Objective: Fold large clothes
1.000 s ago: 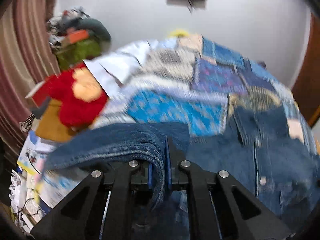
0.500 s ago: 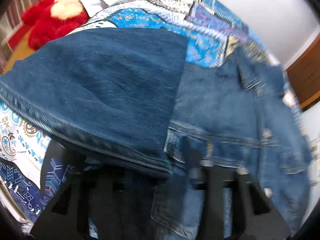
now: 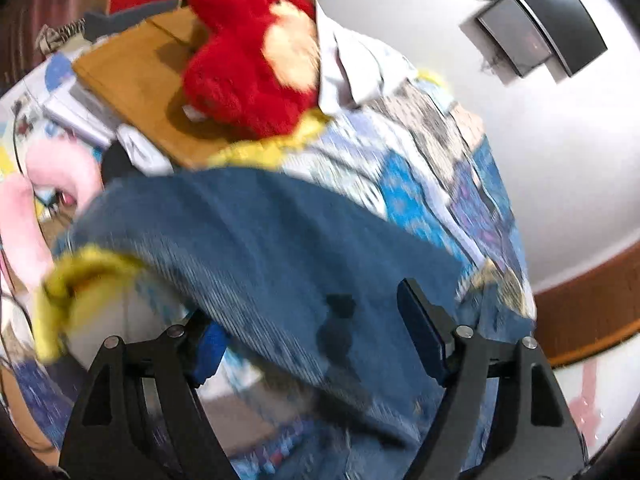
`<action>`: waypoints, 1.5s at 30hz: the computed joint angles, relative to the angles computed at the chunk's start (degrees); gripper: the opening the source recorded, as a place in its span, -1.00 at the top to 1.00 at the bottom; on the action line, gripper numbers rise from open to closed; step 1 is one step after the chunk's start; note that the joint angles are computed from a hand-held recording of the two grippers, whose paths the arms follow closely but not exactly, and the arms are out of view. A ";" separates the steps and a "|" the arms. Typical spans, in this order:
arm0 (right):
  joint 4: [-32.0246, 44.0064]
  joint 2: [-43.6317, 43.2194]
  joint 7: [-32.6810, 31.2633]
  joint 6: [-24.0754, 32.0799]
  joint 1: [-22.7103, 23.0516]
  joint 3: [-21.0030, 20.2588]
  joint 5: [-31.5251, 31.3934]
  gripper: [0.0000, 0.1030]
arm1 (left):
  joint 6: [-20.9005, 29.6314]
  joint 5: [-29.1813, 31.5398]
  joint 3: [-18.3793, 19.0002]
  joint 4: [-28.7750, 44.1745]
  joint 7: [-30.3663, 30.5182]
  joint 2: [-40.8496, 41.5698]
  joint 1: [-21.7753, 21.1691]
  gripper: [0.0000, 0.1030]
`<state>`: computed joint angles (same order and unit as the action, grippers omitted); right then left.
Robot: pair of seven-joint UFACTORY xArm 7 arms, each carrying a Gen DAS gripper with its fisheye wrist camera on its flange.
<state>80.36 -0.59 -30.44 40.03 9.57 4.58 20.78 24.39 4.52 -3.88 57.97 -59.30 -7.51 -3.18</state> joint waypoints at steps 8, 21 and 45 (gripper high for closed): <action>2.06 3.32 3.54 0.86 -0.27 0.30 -2.60 -1.00 | 30.76 26.65 1.21 23.17 -6.37 12.66 -3.51 0.89; 2.76 2.44 5.80 2.72 -3.72 -0.84 3.17 -1.00 | 28.83 40.91 -2.58 47.74 3.56 22.55 -16.34 0.90; -5.32 -3.90 2.18 5.51 -7.27 -5.76 6.79 -1.00 | 17.65 0.41 -1.75 29.39 18.15 20.01 -16.86 -0.69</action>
<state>75.04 -4.50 -28.26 45.54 2.30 -1.18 27.57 42.05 4.93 -5.63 87.36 -41.15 12.49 -20.04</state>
